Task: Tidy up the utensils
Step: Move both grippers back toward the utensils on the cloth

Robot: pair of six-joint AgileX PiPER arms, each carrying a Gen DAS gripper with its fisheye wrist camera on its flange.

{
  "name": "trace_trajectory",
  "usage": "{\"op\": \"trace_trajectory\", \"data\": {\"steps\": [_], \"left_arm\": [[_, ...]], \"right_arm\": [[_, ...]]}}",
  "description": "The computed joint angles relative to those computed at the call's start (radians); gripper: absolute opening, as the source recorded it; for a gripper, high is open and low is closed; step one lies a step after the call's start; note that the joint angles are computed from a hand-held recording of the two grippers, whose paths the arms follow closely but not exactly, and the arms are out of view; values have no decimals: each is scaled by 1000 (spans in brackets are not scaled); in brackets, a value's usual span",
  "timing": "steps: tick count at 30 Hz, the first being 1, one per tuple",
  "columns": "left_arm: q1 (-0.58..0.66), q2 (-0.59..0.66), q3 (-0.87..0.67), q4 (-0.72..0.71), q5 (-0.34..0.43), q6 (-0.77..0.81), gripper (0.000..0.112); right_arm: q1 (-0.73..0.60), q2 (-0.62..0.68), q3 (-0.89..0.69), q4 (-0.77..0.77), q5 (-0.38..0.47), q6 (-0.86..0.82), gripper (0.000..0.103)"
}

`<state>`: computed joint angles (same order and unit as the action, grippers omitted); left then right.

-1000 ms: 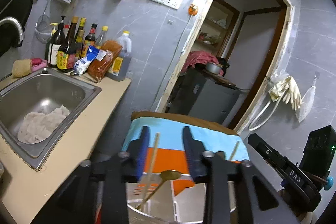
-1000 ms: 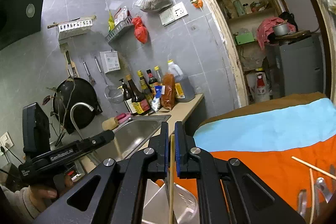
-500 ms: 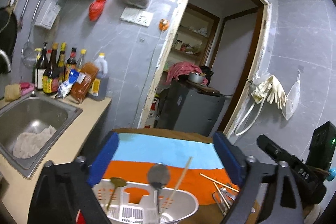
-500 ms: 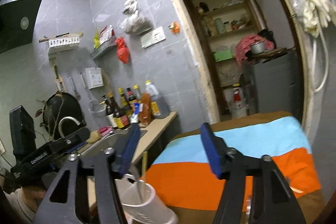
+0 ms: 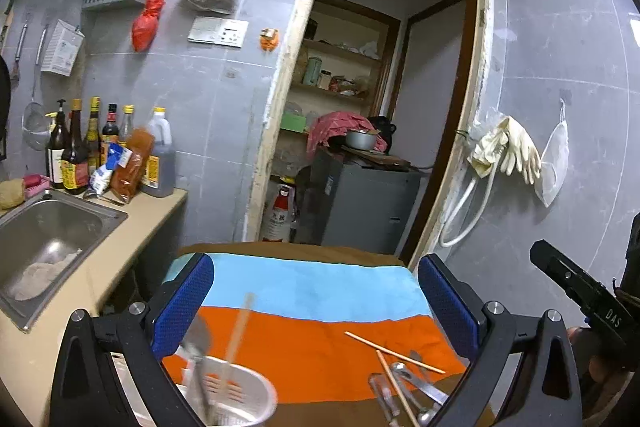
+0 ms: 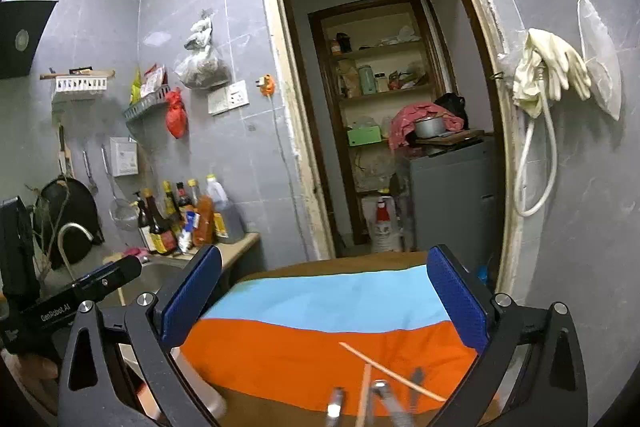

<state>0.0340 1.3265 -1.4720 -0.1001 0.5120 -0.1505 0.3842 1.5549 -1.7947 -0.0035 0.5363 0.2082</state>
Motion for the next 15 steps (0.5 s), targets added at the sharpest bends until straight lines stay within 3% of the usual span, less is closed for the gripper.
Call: {"op": "trace_trajectory", "data": {"steps": [8,15], "left_arm": [[-240,72,-36,487,17,-472,103],[-355,138,-49,721,81,-719,103]], "right_arm": [[-202,39,-30,371,71,-389,101],[-337,119,-64,597,140,-633,101]]}}
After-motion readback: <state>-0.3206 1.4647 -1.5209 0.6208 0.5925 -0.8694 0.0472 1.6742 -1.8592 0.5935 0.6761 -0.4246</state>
